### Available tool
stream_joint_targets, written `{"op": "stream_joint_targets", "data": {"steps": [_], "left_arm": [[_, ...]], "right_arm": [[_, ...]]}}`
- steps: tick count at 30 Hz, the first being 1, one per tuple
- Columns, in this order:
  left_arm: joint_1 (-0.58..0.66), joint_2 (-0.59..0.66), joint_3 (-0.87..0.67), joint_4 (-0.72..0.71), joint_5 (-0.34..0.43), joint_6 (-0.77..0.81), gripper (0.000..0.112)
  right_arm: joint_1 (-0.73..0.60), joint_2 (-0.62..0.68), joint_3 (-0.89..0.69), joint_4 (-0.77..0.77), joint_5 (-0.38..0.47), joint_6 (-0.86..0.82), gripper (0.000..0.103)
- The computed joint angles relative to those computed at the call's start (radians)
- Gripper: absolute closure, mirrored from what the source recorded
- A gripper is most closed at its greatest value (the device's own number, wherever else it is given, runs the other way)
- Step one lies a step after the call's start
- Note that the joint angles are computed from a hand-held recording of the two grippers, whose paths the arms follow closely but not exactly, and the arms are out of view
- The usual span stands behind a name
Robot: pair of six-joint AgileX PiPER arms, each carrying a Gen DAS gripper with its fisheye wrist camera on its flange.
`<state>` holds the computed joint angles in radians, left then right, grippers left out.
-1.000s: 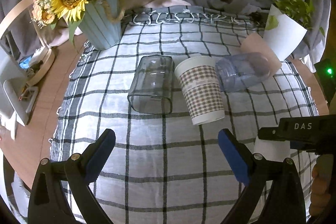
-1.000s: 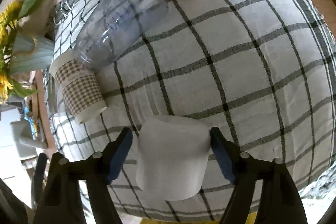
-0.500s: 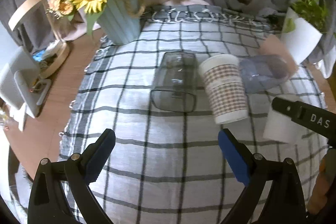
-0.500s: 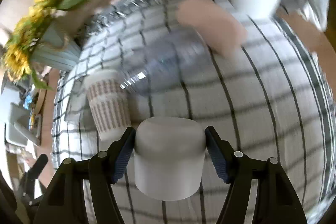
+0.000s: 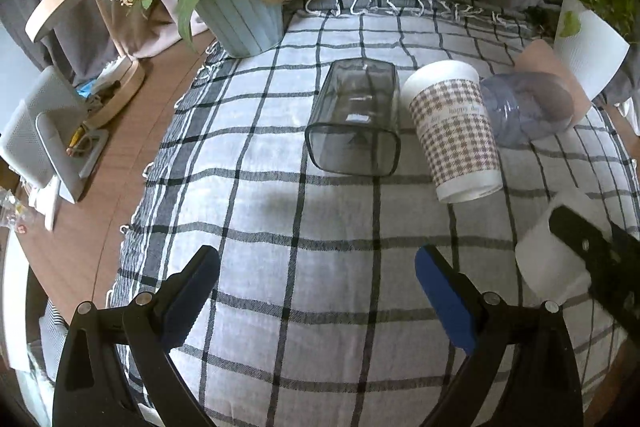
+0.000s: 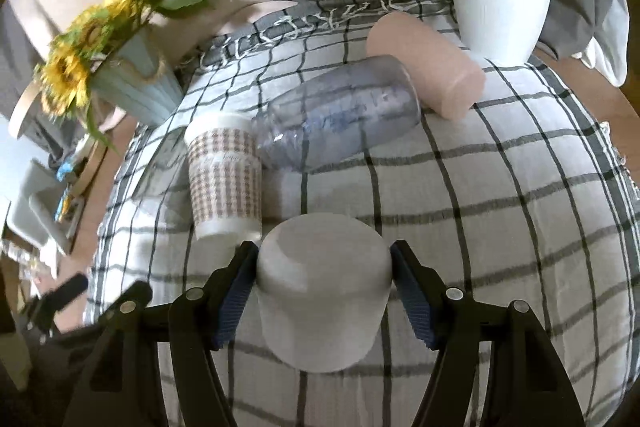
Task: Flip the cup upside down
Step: 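Lower the white cup mouth-down onto the cloth with the right tool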
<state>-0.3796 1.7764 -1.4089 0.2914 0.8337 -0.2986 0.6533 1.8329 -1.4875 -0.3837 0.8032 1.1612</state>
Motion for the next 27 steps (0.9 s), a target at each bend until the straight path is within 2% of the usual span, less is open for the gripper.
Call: {"op": "stream_joint_targets", "data": {"steps": [8,22,26,27], "left_arm": [[-0.001,-0.005,0.01,-0.01,-0.001,0.005,0.013],[0.007,-0.021,0.02,-0.001,0.004,-0.009,0.012],[0.02,-0.027,0.017,-0.017,0.008,0.003,0.013],[0.022,-0.029,0.017,-0.02,0.009,0.005,0.013]], "right_arm": [[0.046,-0.025,0.056,-0.001,-0.002,0.029,0.035],[0.04,0.011,0.028,0.054,0.012,-0.02,0.034],[0.03,0.023,0.007,0.09,0.025,-0.046,0.032],[0.026,0.024,0.006,0.102,0.023,-0.053,0.028]]}}
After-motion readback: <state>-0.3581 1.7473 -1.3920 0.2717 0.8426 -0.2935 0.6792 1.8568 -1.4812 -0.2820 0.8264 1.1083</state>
